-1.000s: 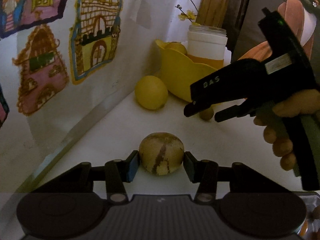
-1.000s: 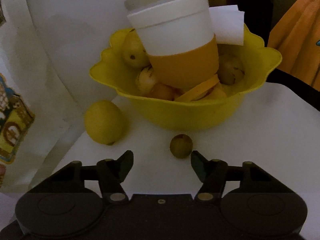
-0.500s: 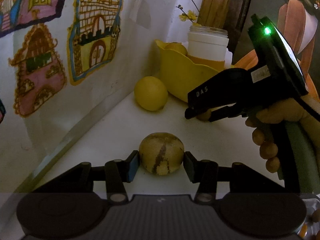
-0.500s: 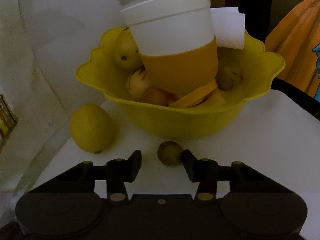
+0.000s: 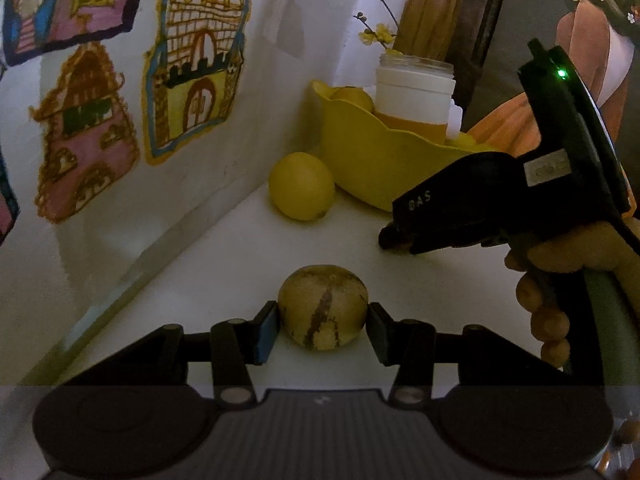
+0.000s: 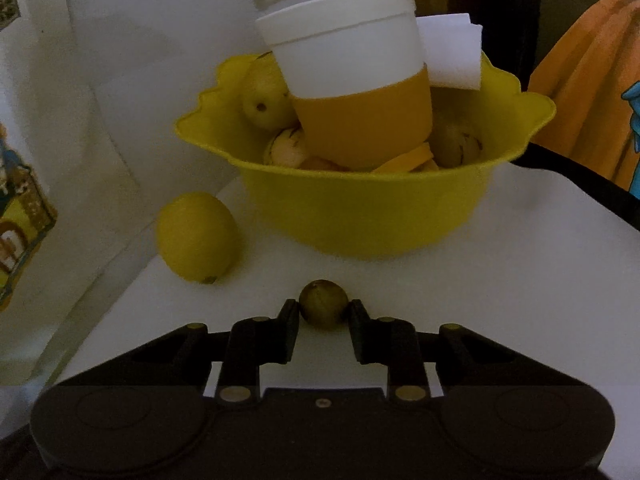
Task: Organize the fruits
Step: 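Grasp the small brown kiwi with the right tool while the left tool holds the melon, then carry the pepino melon and small kiwi over the metal tray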
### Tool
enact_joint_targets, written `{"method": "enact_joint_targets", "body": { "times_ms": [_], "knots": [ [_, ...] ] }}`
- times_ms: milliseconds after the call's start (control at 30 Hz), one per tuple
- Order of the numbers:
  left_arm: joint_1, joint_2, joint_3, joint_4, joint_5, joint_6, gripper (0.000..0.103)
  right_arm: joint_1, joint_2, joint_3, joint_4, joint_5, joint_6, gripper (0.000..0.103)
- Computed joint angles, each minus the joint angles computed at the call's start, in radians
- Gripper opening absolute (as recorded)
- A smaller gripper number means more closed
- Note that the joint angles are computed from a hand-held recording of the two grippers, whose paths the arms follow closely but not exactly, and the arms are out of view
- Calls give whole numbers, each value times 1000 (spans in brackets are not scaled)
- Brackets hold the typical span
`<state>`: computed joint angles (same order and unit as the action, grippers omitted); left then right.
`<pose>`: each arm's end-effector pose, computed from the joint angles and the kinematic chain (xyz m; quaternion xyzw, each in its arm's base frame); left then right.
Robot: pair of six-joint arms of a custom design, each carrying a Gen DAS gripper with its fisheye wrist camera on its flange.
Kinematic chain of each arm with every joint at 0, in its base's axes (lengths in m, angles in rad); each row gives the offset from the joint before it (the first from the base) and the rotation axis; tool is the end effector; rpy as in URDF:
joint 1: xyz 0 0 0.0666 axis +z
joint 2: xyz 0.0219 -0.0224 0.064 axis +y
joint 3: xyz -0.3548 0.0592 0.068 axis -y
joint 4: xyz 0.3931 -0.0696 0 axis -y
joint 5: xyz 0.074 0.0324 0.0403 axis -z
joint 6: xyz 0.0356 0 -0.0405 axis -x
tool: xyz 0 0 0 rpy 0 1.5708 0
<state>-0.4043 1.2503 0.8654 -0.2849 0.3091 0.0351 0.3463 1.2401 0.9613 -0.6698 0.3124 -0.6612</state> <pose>0.3849 -0.1769 0.2740 0.2292 0.8621 -0.2290 0.3897 0.3911 0.1291 0.2923 0.1945 0.9213 0.0163 0.3363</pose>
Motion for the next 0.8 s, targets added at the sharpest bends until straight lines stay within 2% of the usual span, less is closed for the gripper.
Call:
{"method": "enact_joint_targets", "body": {
  "times_ms": [433,600,800],
  "knots": [
    [23,-77,-69,-4,52,-19,51,53,-79,-92,32,33,-38,29],
    [39,-103,-86,-18,72,-21,51,72,-140,-95,-13,45,-38,29],
    [65,-149,-120,-18,104,-11,51,114,-200,-126,-9,76,-41,29]
  ]
}}
